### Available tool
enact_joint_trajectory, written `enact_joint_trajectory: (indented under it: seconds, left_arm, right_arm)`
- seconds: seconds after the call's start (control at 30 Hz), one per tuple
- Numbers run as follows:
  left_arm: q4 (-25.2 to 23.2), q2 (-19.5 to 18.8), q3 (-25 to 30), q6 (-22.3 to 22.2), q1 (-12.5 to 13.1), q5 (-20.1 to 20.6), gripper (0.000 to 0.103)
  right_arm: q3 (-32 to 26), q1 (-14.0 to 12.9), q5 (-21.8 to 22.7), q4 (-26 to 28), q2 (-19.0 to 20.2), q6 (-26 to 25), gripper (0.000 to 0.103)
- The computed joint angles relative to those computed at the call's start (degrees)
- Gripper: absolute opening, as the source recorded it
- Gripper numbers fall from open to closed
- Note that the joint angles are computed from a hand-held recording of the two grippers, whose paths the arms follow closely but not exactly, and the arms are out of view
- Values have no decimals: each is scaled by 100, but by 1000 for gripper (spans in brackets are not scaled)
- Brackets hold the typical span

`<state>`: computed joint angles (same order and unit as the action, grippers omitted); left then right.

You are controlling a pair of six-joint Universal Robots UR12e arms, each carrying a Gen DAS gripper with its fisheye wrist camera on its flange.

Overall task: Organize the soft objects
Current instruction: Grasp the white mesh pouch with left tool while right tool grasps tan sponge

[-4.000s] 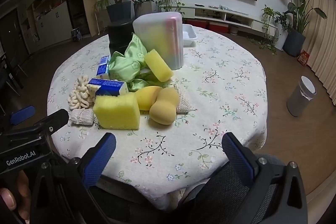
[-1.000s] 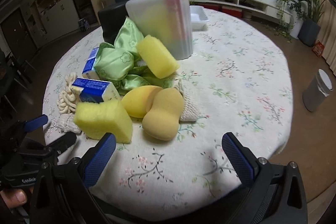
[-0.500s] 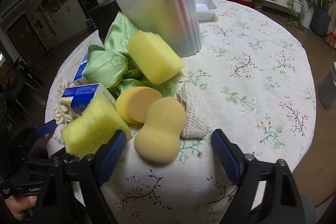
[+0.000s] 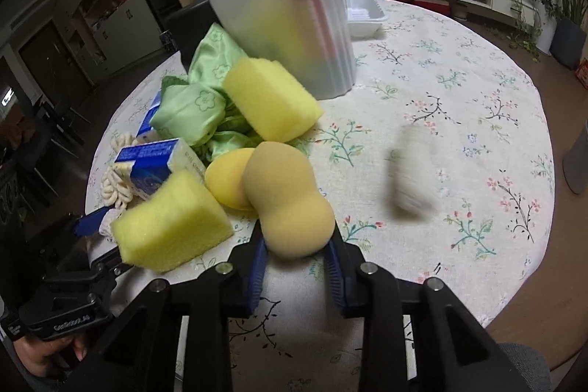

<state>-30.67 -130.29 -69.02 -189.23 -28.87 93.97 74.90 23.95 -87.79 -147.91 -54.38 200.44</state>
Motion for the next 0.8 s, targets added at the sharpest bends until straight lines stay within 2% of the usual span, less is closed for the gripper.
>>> enact_joint_trajectory:
  seconds: [0.1,0.2,0.4,0.57,0.8]
  left_arm:
    - [23,8,-7,23,6,-62,52]
    - [49,16,-22,8,42,-186,52]
    - [24,23,-25,159,27,-166,51]
    - [114,60,-96,1,71,-337,49]
    - [131,126,-170,-118,77,-301,47]
  right_arm:
    - [86,-29,181,-200,-35,72,32]
    - [119,-38,273,-315,-44,70,32]
    - [109,-39,373,-353,-32,16,32]
    - [120,-35,420,-325,-40,-7,32]
    - [174,-8,372,-305,-76,-48,32]
